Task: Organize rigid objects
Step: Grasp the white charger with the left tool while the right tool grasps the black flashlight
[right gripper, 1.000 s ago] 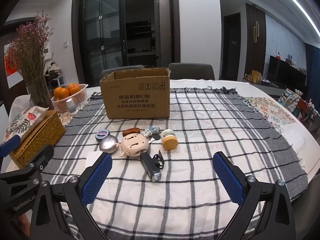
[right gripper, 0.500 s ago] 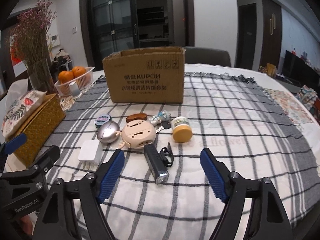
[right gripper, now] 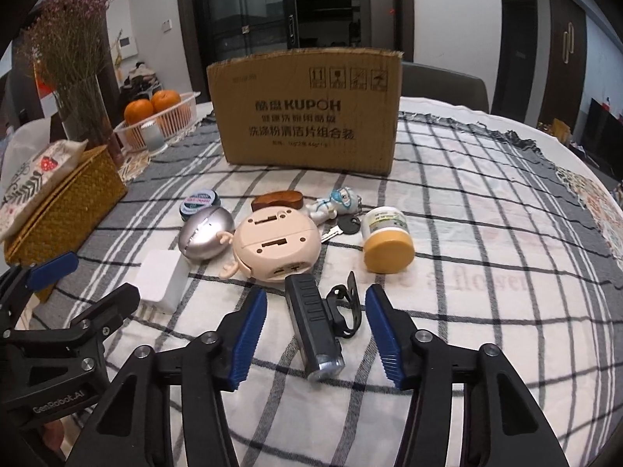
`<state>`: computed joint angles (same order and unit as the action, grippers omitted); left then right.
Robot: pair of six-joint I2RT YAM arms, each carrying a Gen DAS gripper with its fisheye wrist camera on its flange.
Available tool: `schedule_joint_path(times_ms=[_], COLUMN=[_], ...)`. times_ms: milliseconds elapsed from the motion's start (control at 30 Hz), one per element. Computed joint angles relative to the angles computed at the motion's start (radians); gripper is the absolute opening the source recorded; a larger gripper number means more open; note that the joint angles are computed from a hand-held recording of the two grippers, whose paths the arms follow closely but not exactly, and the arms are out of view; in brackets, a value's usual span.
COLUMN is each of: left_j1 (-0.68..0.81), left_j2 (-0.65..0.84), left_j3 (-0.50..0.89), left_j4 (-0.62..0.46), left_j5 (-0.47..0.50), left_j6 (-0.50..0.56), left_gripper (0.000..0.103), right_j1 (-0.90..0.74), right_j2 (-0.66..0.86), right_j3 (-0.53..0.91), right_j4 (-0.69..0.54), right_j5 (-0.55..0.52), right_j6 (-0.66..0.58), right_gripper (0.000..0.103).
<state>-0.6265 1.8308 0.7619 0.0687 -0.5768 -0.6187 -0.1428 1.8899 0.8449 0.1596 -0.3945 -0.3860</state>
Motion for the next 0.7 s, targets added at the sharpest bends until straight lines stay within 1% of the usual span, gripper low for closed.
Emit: schedule_joint_path(times_ms=[133, 200, 467, 700], left_j1=[0.022, 0.033, 0.072, 0.100], left_j2=[0.031, 0.047, 0.111, 0.154], left_j3=[0.019, 0.028, 0.077, 0.116], left_j4=[0.009, 0.019, 0.021, 0.016], left_j5=[0.027, 0.039, 0.095, 0.139], left_j6=[0.013, 0.015, 0.020, 0.013], left_gripper=[0.086, 0.085, 0.075, 0.058], right_j1=[0.015, 0.022, 0.034, 0.043], right_j2=[0.042, 0.061, 0.114, 0.143], right_j3=[0.040, 0.055, 0.108, 0.138], right_j4=[-0.031, -0.040, -0.077, -0.090], right_j5=[0.010, 0.016, 0.031, 0.045], right_j6=[-0.013, -0.018, -0.024, -0.020], right_gripper=[0.048, 0.047, 0.045, 0.042])
